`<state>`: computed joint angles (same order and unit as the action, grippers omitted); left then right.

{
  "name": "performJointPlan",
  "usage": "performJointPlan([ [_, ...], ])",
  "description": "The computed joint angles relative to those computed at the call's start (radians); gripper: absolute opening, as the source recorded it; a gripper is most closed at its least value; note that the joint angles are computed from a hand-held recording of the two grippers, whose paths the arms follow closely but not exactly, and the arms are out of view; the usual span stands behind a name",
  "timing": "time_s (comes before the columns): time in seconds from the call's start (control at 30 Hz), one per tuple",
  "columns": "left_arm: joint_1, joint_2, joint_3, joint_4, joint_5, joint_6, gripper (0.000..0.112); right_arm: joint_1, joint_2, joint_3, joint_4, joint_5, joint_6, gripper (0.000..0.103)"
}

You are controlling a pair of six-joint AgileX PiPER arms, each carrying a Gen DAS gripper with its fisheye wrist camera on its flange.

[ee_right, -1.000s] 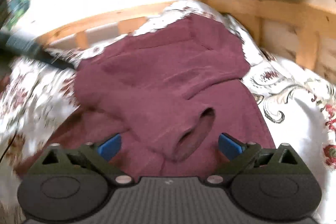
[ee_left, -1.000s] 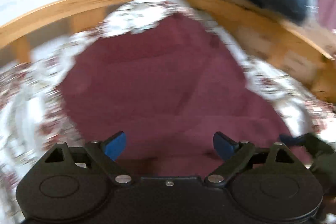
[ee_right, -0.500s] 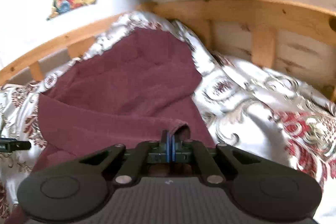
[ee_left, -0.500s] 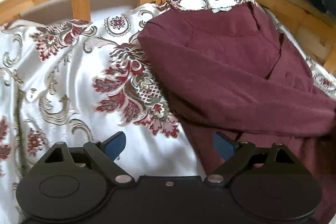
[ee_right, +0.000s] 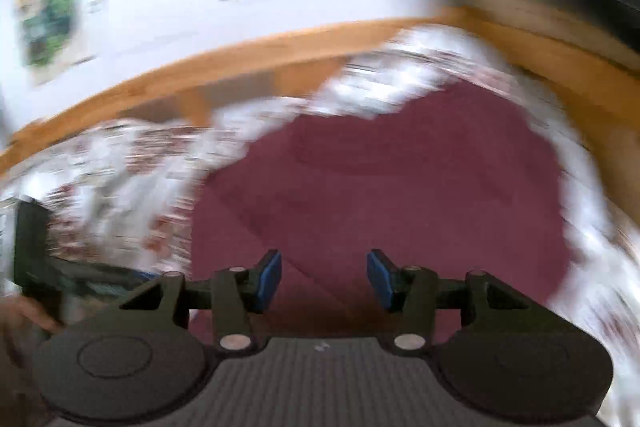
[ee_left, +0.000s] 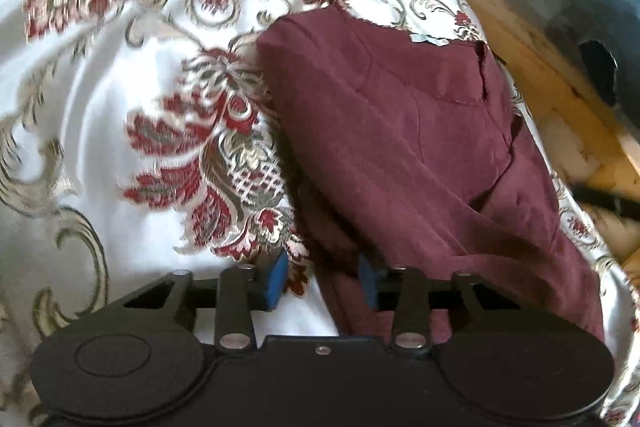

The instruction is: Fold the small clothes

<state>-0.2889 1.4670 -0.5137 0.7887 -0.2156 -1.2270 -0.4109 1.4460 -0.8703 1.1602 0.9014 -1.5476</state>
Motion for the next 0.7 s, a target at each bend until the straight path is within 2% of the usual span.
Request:
performJointPlan([
  [0.07,0.033,0.028,-0.001,0.058,-0.045,-0.054,0.036,0.165,0.088,-0.132,-0.039,-0.019,0.072,0.049],
  [0.17,0.088,0.067,-0.002,0.118,-0.137,-0.097,0.036,0.375,0.249,-0.381,-0.197,-0.029,0.288,0.04],
  [0.3,0.176,0.12,-0.001,0.189,-0.289,-0.168,0.037,0.561,0.429,-0.687,-0.459,0.055,0.532,0.037],
  [0.4,0.211,0.153,-0.007,0.218,-0.352,-0.196,0.037,0.657,0.534,-0.872,-0.652,0.119,0.666,0.036],
  [0.43,0.212,0.158,-0.01,0.219,-0.358,-0.198,0.037,0.681,0.555,-0.91,-0.71,0.132,0.707,0.034],
  [0.47,0.212,0.163,-0.013,0.219,-0.362,-0.198,0.033,0.7,0.579,-0.944,-0.757,0.147,0.741,0.025],
  [0.5,0.212,0.165,-0.015,0.219,-0.362,-0.197,0.022,0.717,0.606,-0.984,-0.793,0.161,0.774,0.017],
  [0.53,0.207,0.167,-0.022,0.224,-0.351,-0.209,0.017,0.724,0.62,-1.0,-0.821,0.165,0.794,0.014],
  [0.57,0.202,0.164,-0.026,0.227,-0.332,-0.225,0.013,0.721,0.623,-0.993,-0.821,0.154,0.795,0.006],
  [0.7,0.192,0.118,0.008,0.143,-0.311,-0.186,0.005,0.638,0.54,-0.808,-0.576,0.031,0.554,0.004],
])
